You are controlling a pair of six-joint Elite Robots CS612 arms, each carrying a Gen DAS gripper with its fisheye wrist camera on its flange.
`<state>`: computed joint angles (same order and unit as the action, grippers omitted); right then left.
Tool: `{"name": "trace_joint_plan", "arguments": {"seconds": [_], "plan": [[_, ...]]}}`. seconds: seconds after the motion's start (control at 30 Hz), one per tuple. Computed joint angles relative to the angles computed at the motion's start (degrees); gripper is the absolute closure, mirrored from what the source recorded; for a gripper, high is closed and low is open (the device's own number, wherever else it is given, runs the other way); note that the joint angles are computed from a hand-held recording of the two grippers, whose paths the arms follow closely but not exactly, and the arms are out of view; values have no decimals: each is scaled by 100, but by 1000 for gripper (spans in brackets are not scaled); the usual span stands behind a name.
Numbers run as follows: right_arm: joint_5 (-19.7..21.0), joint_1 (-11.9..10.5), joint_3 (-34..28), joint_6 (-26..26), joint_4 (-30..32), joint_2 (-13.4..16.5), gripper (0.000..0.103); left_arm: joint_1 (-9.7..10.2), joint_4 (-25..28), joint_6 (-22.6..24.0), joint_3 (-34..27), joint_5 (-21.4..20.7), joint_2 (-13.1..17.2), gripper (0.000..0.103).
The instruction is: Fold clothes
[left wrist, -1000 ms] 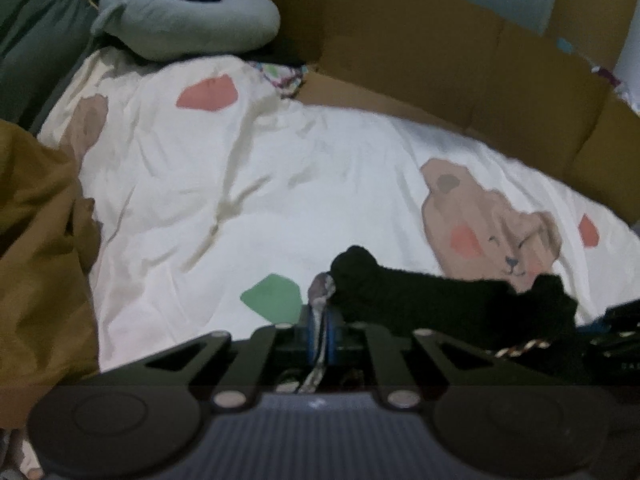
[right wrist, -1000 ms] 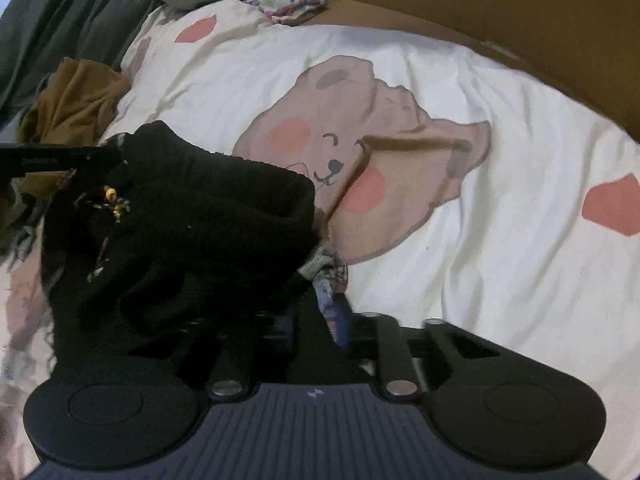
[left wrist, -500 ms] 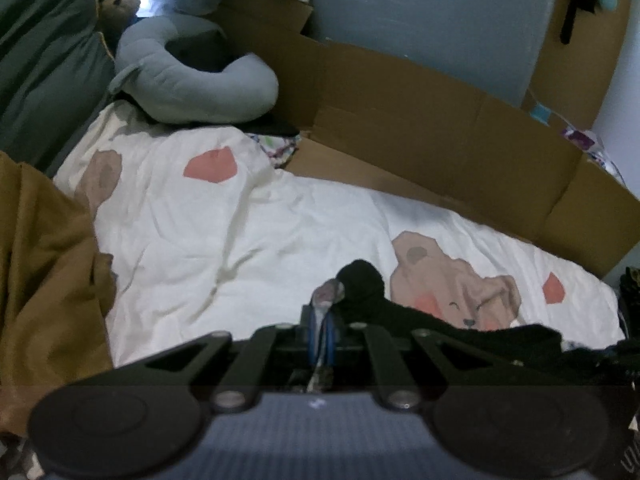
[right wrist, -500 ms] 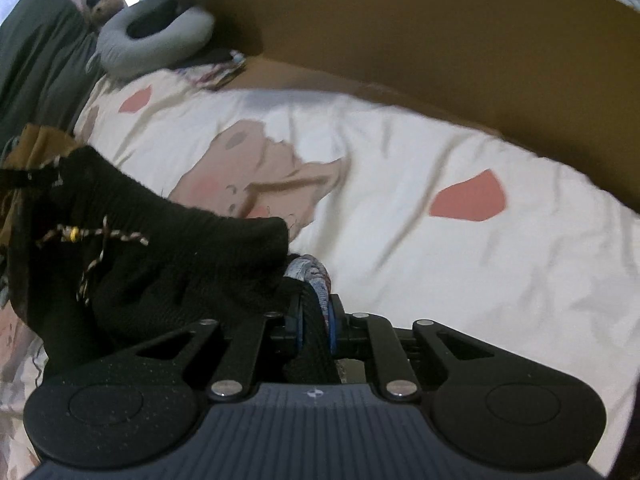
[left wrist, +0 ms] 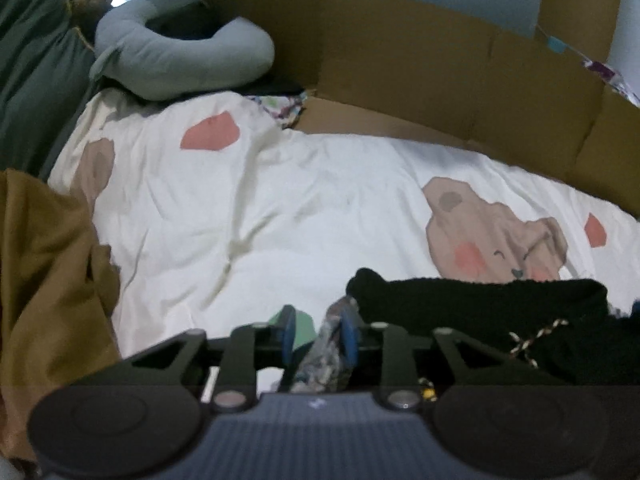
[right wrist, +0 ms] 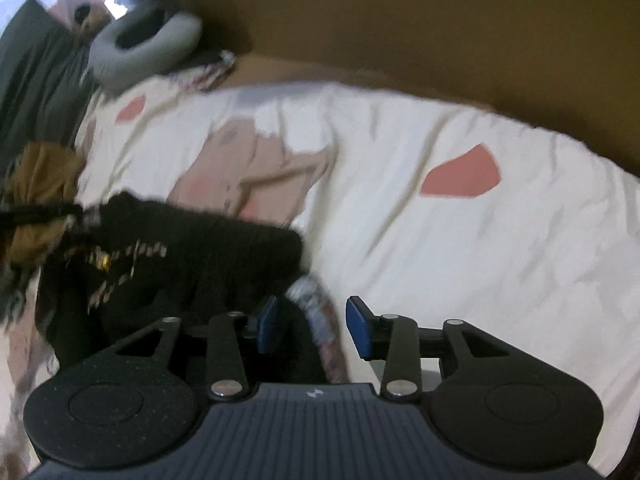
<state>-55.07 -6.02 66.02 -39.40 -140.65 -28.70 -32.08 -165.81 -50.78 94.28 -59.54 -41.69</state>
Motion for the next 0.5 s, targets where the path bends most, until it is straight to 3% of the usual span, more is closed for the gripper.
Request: {"name": "trace_joint_plan", "arguments": {"seconds": [0.13,0.23,0.5], "plan": [[-81,41,-325,-96,186,163,58,65,59,348,-56,-255,36,67],[-241,96,-556,-314,475,290,58,97,174,635,-81,-484,48,67],[-498,186,-590,-779,721,347,58,143,364,1040,2,-486,-34,65]]}}
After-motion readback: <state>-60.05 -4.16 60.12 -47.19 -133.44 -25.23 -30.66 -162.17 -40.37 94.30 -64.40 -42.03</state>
